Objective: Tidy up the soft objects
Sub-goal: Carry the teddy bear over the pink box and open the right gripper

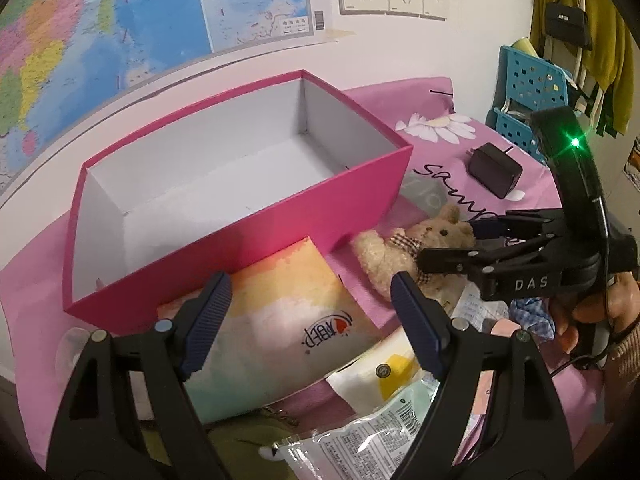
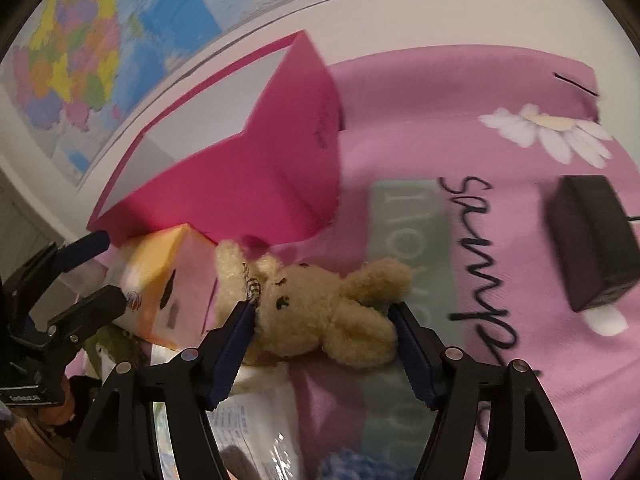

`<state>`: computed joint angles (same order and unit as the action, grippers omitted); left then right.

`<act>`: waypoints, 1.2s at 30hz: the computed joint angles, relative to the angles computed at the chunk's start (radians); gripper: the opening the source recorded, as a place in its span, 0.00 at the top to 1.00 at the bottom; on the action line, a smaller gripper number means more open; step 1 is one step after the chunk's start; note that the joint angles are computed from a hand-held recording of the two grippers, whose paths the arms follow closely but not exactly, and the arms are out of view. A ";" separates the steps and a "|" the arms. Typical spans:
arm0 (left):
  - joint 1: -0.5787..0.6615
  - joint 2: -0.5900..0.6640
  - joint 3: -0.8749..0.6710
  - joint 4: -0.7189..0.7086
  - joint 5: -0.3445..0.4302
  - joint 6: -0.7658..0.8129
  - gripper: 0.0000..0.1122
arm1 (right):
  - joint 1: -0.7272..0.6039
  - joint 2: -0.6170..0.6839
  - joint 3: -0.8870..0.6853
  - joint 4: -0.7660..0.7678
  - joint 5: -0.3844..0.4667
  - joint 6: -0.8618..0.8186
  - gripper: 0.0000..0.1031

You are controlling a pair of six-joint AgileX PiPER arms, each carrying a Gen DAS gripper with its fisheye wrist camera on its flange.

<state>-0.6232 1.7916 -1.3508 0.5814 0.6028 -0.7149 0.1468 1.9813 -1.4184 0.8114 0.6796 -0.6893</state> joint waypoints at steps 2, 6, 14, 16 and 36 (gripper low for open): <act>0.002 0.002 -0.003 -0.013 0.003 0.008 0.27 | -0.024 0.016 -0.005 0.089 0.044 -0.063 0.60; 0.005 0.005 -0.003 -0.028 0.002 0.019 0.27 | -0.037 -0.009 0.037 0.192 0.026 -0.162 0.65; 0.026 -0.002 -0.030 -0.219 -0.036 0.197 0.27 | -0.055 -0.170 0.057 0.311 0.091 -0.287 0.66; 0.027 0.002 -0.057 -0.229 -0.037 0.207 0.27 | -0.034 -0.167 -0.006 0.285 0.104 -0.266 0.65; 0.152 0.207 -0.426 -0.189 0.177 0.185 0.27 | 0.162 0.280 -0.768 -0.297 0.223 0.353 0.53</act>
